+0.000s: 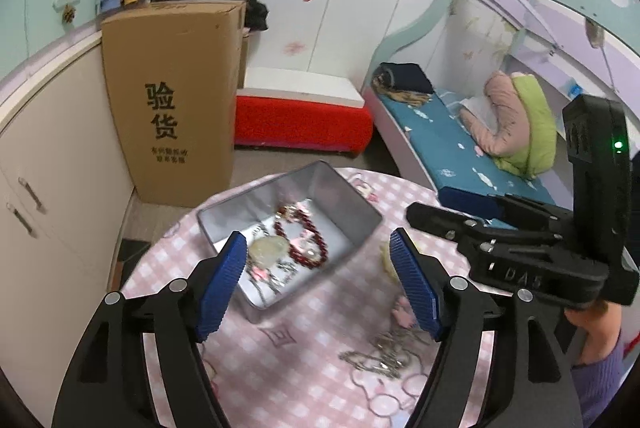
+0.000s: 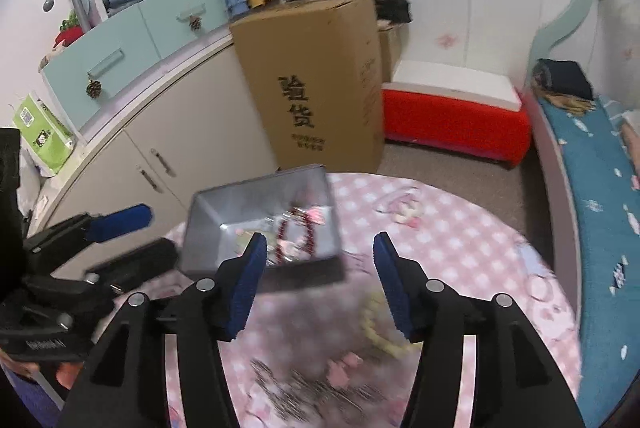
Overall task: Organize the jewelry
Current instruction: 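Open both tools over the box, then close the left tool on a silver chain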
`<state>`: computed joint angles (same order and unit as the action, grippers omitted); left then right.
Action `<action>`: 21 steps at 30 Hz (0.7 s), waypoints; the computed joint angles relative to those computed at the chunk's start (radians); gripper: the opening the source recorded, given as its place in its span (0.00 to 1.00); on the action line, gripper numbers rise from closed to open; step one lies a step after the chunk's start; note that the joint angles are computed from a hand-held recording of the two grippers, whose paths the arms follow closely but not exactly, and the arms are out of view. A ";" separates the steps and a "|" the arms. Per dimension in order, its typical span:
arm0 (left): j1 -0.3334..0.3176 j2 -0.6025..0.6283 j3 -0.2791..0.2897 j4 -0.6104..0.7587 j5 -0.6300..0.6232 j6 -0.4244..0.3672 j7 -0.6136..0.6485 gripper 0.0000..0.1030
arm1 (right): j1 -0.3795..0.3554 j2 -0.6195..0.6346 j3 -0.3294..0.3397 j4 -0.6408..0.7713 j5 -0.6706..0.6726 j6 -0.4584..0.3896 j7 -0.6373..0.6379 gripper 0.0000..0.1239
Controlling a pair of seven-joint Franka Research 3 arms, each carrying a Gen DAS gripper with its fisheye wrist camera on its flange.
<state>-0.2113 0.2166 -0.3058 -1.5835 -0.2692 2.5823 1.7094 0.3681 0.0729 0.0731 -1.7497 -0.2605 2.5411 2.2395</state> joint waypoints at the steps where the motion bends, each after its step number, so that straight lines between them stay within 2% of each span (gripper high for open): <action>1: 0.001 -0.010 -0.005 -0.014 -0.012 0.005 0.004 0.70 | -0.002 -0.033 -0.004 -0.044 -0.013 0.012 0.023 0.44; 5: -0.005 -0.045 -0.019 -0.076 -0.067 0.016 0.038 0.70 | -0.033 -0.143 0.011 -0.203 -0.024 0.054 0.061 0.44; 11: -0.044 -0.055 -0.023 -0.148 -0.063 0.005 0.062 0.70 | -0.098 -0.258 0.052 -0.384 -0.004 0.084 0.115 0.44; 18: -0.095 -0.001 -0.019 -0.167 0.054 0.001 -0.008 0.69 | -0.124 -0.328 0.076 -0.530 0.114 0.135 0.077 0.44; 21: -0.110 0.013 -0.011 -0.168 0.133 0.013 -0.050 0.64 | -0.127 -0.342 0.082 -0.564 0.156 0.157 0.054 0.44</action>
<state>-0.3214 0.2293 -0.3170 -1.7512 -0.1361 2.5949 1.6589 0.2415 -0.2694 0.1549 -2.3141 -0.1049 2.6977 2.2938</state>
